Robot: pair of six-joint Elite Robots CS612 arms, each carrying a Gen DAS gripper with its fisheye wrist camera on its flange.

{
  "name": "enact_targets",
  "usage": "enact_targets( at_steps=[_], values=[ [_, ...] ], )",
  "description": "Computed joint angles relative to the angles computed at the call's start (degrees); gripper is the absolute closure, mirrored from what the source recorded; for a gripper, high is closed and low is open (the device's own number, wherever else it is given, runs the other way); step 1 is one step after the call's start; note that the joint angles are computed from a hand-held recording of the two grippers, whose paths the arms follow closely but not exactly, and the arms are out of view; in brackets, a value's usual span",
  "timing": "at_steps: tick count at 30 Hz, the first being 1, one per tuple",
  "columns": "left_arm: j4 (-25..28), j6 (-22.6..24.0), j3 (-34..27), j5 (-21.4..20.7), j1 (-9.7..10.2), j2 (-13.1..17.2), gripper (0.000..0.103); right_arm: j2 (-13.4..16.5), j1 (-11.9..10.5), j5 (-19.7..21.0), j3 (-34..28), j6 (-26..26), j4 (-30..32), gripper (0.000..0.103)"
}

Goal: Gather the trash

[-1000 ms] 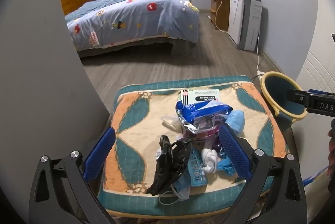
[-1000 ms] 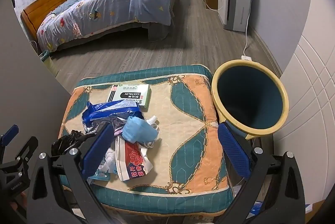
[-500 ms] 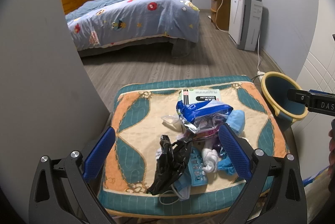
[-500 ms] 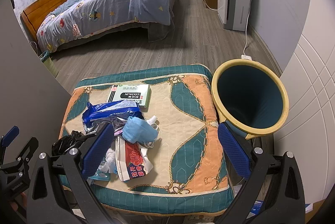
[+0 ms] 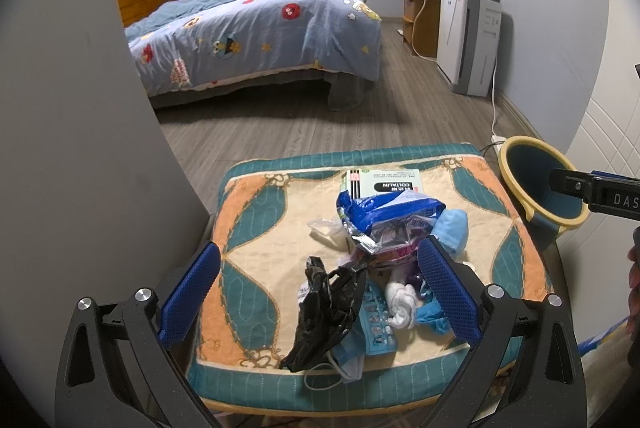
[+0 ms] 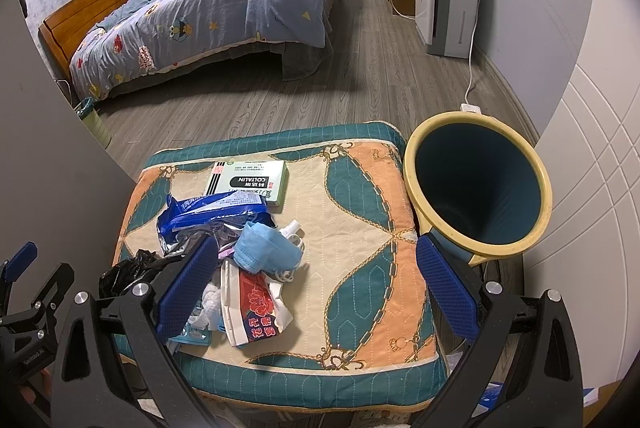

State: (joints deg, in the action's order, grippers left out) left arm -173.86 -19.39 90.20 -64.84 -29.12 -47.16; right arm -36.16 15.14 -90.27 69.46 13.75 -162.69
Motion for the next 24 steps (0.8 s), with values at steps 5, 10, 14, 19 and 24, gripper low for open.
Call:
enact_targets(
  at_steps=[5,10,14,19,24],
  values=[
    [0.04,-0.04,-0.02,-0.04,0.00,0.01,0.005,0.07,-0.06,0.05,-0.01,-0.03,-0.10,0.006],
    [0.04,-0.02,-0.03,-0.05,0.01,0.01,0.005,-0.06,0.05,0.08,0.03,0.10,0.08,0.006],
    [0.06,-0.05,-0.03,-0.11,0.01,0.00,0.005,-0.05,0.03,0.14,0.00,0.14,0.15,0.006],
    [0.13,-0.09,-0.03,-0.15,0.04,-0.01,0.005,-0.04,0.04,0.12,0.00,0.18,0.16,0.006],
    [0.06,-0.05,-0.02,-0.11,0.01,0.00,0.005,-0.09,0.03,0.16,0.01,0.13,0.27,0.006]
  ],
)
